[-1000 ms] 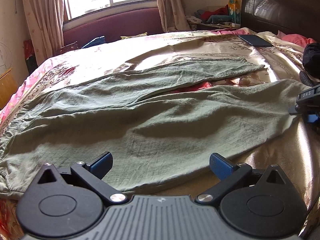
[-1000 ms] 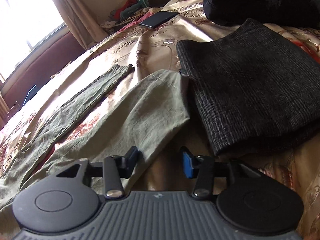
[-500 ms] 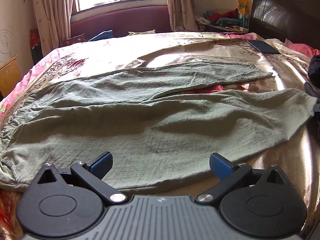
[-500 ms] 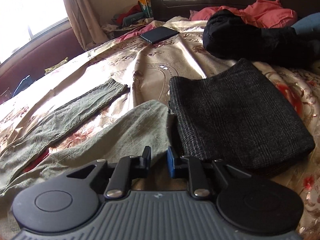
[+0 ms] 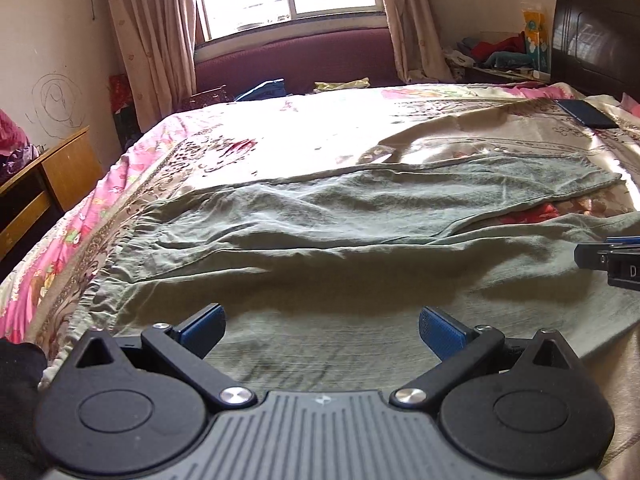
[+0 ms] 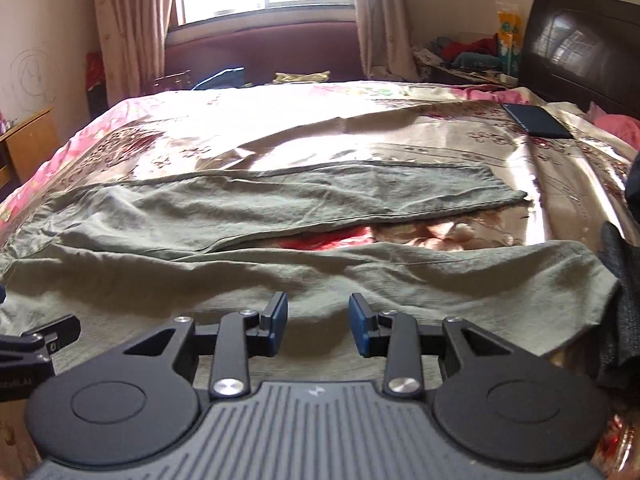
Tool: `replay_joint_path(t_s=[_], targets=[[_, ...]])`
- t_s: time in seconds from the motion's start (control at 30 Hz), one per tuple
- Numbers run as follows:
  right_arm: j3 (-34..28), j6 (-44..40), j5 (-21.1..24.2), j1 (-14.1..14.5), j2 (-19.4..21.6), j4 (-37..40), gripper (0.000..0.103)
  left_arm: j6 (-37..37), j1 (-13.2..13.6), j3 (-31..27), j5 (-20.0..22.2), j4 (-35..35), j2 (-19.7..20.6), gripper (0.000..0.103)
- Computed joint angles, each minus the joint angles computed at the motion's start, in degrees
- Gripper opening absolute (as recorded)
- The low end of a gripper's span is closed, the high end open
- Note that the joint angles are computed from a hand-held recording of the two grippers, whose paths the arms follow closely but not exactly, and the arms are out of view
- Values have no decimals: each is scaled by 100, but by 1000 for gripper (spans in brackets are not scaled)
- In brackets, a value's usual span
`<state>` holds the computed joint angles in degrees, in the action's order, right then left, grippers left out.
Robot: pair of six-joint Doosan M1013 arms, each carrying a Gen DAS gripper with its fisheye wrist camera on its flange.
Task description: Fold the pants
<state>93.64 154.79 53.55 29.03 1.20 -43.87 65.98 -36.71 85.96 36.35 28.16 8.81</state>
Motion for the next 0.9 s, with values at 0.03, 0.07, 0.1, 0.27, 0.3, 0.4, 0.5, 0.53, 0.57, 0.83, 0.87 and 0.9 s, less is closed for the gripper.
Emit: replay_joint_path(t_s=[0.03,0.07,0.1,0.27,0.3,0.4,0.5,0.53,0.57,0.83,0.87,0.9], targets=[[-64,-234,-230,-1,109,155,35,-97,72,14,8,213,17,103],[-102,-415,-429,-15,190,342,35,-212,149,21,42,403,41,103],[-163,-665,-592,-51,276,671,35,-290,235,21,105,517,67,103],[-579,-2163,-285,-154,633,1857,38,-45,710,44,724,519,190,103],[-626,-2337,-300,-162,629,1816,38,117,811,76,681,317,158,103],[-889,-2923,-391,-300,709,1872,38,706,1058,-22,556,-463,116,103],[-1277,-3704,-529,-518,956,1991,45,911,1160,-244,105,-391,222,103],[-1411,-4002,-607,-613,1064,2047,49,1162,1213,-386,-34,-507,310,103],[-1554,-4299,-663,-712,1182,2148,51,1346,1254,-498,-147,-586,388,103],[-2850,-6664,-564,-1446,2307,3518,60,3447,1703,-2789,473,-1981,2046,103],[-3000,-6921,-457,-1528,2429,3794,60,3442,1731,-2990,574,-1977,2191,103],[-3082,-7097,-385,-1587,2505,3990,61,3485,1786,-3259,725,-2083,2381,103]])
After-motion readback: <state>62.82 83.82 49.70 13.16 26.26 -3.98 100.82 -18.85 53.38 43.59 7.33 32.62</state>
